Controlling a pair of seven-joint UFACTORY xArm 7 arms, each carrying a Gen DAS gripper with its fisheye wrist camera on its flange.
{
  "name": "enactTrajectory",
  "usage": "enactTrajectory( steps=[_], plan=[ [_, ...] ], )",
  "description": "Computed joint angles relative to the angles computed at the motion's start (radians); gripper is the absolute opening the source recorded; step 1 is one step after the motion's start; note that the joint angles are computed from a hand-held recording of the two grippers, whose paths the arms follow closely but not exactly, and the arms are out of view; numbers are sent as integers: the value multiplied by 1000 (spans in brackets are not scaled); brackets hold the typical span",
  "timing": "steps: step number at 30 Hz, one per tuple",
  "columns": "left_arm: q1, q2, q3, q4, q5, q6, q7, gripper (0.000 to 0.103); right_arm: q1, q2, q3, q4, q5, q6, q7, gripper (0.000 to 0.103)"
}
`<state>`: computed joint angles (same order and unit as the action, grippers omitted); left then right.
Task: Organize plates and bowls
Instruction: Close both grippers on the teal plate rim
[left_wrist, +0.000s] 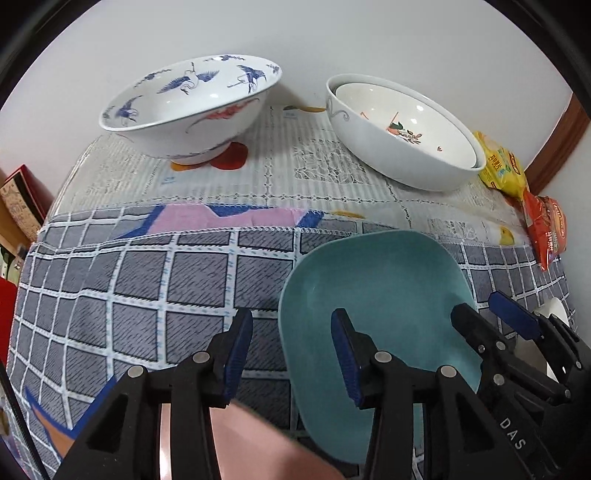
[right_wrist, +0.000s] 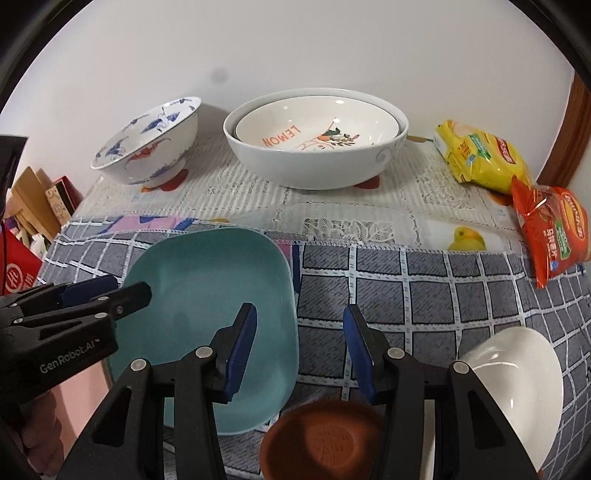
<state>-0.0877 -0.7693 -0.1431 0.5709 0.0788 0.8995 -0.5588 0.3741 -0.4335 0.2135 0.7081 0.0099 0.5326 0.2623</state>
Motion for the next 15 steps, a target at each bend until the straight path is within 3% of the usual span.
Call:
enactTrajectory(
  steps=[4,9,13,15],
  plan=[
    [-3,16,5,-9,-1,-16,8,41,-8,25,14,12,-21,5,19,48],
    [-13,31,18,-19,-20,-34,24,24,-14,55,22,31,-41,29,42,38],
    [-9,26,7,-20,-14,-39,24,15,19,66,-7,25,4,17,7,13],
    [-4,15,7,-29,-11,-51,16,12,13,63,2,21,-3,9,15,13]
  ],
)
